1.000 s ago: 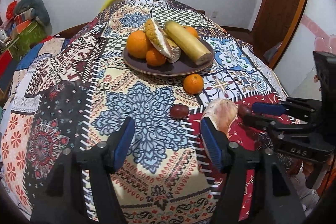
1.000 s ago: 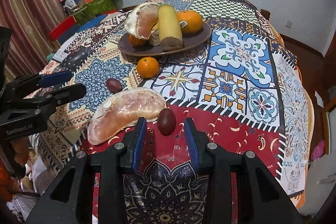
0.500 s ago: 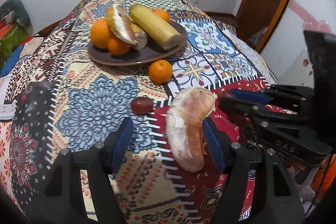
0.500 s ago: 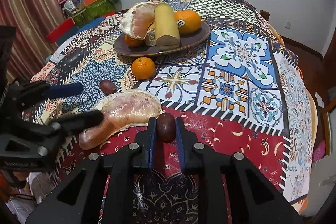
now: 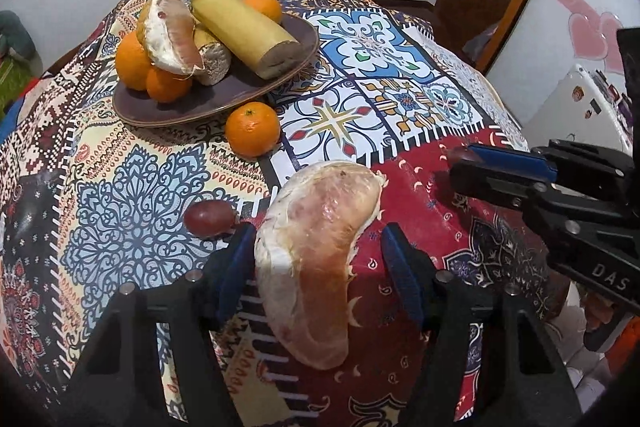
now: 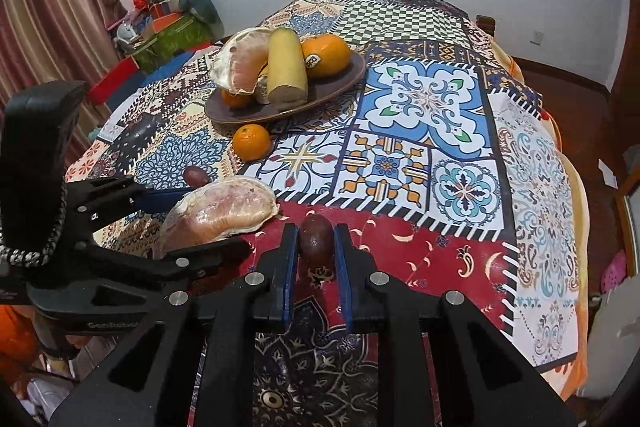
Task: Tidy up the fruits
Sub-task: 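Carry the pomelo segment with the left tool while the right carries the date to the plate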
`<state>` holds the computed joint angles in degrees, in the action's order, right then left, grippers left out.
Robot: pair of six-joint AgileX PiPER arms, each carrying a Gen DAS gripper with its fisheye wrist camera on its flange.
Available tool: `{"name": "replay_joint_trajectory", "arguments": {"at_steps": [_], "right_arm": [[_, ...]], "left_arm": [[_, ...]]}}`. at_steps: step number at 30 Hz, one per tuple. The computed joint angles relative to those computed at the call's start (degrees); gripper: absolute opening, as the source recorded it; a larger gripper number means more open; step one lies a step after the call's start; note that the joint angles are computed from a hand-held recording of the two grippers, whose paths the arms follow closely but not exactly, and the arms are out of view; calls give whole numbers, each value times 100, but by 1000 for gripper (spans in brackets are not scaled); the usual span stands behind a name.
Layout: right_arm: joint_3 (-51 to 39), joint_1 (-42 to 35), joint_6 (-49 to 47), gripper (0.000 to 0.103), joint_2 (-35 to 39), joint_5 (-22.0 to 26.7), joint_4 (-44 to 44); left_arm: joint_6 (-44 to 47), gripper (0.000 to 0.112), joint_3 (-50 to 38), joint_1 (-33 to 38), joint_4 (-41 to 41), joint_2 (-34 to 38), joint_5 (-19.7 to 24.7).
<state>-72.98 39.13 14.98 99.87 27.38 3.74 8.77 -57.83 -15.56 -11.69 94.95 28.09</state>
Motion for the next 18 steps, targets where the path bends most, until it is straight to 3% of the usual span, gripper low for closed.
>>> {"name": "replay_joint_trajectory", "arguments": {"at_steps": [5,9,18], "right_arm": [[51,-70,-192,16,-25,-94,268],[43,-52,-269,16,-26,-107,339],[-49,-23,-200,16,-56,-68,225]], "left_arm": [[-595,54,-38,-144,529,47,-69],[-377,45,37,-95,349,-52,-88],[-422,43,360,56,324,-502,-163]]}}
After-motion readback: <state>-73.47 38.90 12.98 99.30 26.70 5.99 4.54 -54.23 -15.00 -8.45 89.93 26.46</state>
